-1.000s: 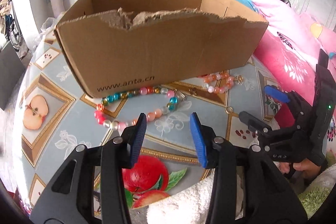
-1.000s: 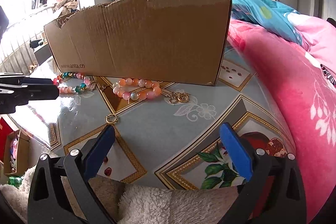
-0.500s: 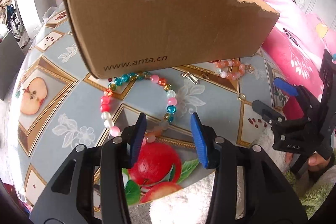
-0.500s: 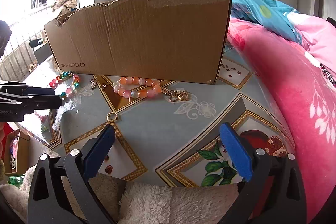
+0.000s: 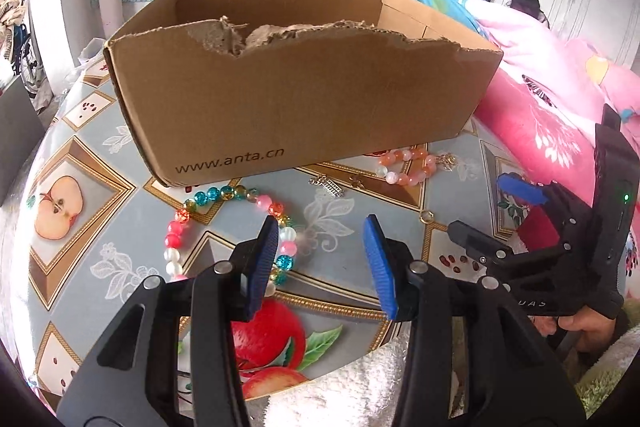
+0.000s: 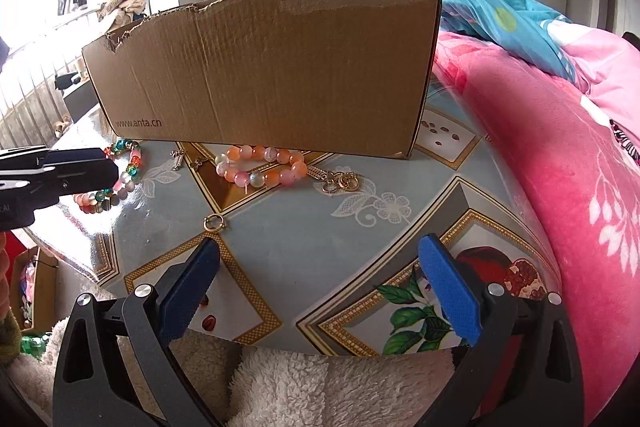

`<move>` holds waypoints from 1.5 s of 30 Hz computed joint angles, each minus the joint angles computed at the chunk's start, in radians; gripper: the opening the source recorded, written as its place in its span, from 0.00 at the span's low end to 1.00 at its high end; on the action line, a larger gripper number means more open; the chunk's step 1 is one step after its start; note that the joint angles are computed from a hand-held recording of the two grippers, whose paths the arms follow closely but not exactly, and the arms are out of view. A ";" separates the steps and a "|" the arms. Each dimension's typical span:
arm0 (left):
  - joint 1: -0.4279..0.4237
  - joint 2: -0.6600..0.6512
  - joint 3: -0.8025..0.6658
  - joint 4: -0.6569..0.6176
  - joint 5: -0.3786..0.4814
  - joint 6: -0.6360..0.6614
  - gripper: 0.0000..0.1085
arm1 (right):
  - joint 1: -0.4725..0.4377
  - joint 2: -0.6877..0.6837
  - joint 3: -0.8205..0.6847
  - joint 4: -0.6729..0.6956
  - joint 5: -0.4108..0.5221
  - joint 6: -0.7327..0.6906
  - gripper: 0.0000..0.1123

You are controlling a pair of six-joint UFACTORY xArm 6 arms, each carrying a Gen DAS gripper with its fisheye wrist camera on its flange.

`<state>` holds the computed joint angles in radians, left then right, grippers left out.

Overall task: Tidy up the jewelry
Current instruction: 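Move the right gripper toward the gold ring beside the box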

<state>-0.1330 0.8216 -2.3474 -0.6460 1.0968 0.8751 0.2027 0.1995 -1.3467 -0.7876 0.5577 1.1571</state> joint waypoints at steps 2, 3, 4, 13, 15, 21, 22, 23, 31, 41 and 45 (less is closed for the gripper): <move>-0.005 -0.035 0.063 -0.011 -0.035 0.030 0.39 | -0.003 -0.015 0.013 -0.028 -0.031 0.016 0.76; -0.007 -0.048 0.090 -0.016 -0.055 0.044 0.39 | -0.002 -0.019 0.013 -0.041 -0.034 0.015 0.73; -0.009 -0.062 0.115 -0.022 -0.069 0.057 0.39 | 0.001 -0.021 0.011 -0.045 -0.032 0.007 0.72; -0.048 -0.132 0.230 -0.094 -0.017 0.178 0.39 | -0.056 -0.069 0.049 0.068 -0.056 -0.020 0.41; -0.075 -0.169 0.299 -0.089 -0.080 0.227 0.37 | -0.068 -0.069 0.056 0.098 -0.062 -0.029 0.41; -0.123 -0.200 0.375 -0.042 -0.165 0.271 0.22 | -0.076 -0.057 0.073 0.155 -0.107 -0.054 0.41; -0.128 -0.196 0.372 -0.026 -0.171 0.257 0.20 | -0.075 -0.058 0.077 0.146 -0.112 -0.045 0.41; -0.131 -0.190 0.365 -0.017 -0.176 0.243 0.17 | -0.075 -0.058 0.077 0.140 -0.115 -0.042 0.41; -0.144 -0.188 0.368 0.011 -0.221 0.212 0.09 | -0.079 -0.055 0.083 0.110 -0.138 -0.033 0.40; -0.124 -0.155 0.305 0.019 -0.164 0.176 0.09 | -0.100 -0.039 0.056 0.237 -0.182 -0.230 0.29; -0.122 -0.151 0.299 0.017 -0.162 0.172 0.08 | -0.103 -0.003 0.007 0.352 -0.172 -0.381 0.23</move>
